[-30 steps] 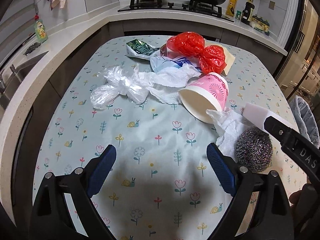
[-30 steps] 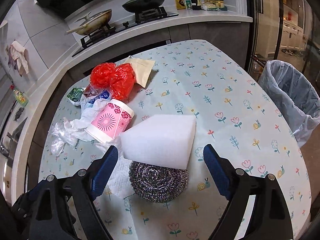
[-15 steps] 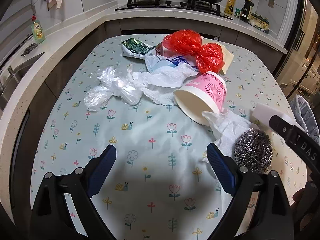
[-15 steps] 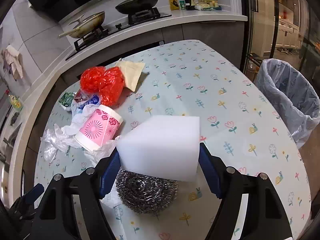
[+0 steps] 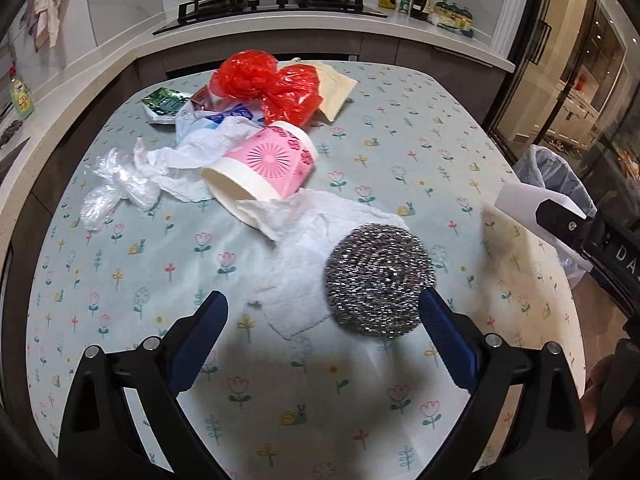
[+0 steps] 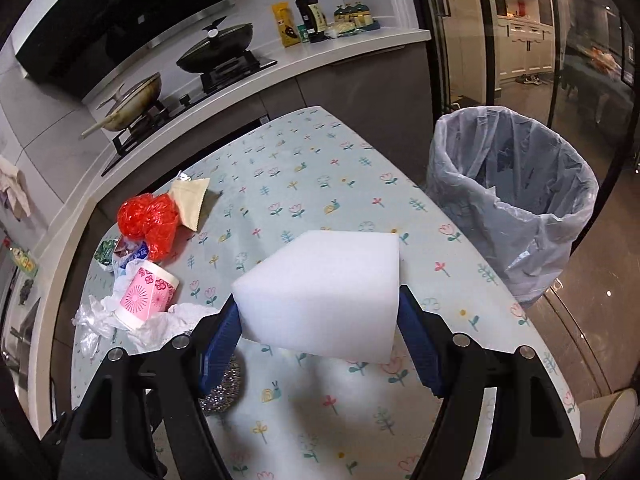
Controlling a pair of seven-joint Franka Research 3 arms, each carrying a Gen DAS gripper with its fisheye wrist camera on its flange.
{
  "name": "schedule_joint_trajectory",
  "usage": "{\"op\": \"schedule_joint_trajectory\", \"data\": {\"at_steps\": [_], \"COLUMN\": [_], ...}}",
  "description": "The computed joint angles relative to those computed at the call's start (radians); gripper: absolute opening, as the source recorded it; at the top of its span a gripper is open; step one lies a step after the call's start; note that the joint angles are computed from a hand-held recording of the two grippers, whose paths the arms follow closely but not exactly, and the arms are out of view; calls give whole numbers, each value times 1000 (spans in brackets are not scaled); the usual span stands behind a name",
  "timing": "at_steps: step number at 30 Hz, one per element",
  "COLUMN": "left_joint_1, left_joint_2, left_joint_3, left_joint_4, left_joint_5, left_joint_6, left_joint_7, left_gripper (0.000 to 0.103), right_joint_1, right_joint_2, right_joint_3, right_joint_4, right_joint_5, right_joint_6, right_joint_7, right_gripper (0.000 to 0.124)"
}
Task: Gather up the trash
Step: 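Grasp the steel wool scrubber with the left tool while the right tool holds the sponge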
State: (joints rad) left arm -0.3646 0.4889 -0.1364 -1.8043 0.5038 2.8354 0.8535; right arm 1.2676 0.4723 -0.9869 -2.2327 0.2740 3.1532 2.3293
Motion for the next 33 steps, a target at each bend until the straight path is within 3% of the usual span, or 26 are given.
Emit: {"op": "schedule_joint_trajectory", "data": {"at_steps": [3,8,18,22,27,28,29,33], "left_joint_1": [6,-29,-51,-56,-29,-32,-38,-28], "left_joint_2": [31,79,137,140,120,111,102,102], "left_joint_3": [-27,-14,-8,-1,-24,-19,-11,-31], "left_joint_4": [36,105,185,189,164,155,146,150], "left_joint_5": [-30,-37,-42,-41,-66,-63,-54,-73], "left_joint_6": [-15,-56,-92,-99,-79,-71,-63,-75], "left_joint_7": [31,26,21,19,48,44,37,71], "left_gripper": [92,92,91,70,61,47,40,42], "right_joint_1": [18,30,-3,-16,-40,-43,-41,-32], "right_joint_2": [-14,-33,-53,-59,-74,-78,-80,-86], "right_joint_3": [-24,-35,1,15,43,48,47,48], "right_joint_4": [-35,-71,-91,-93,-103,-105,-108,-111], "right_joint_5": [11,56,148,168,196,203,211,255], "right_joint_6": [15,34,52,57,76,82,88,98], "right_joint_7": [-7,-47,-133,-151,-185,-194,-204,-245], "right_gripper": [71,71,71,71,71,71,71,71]}}
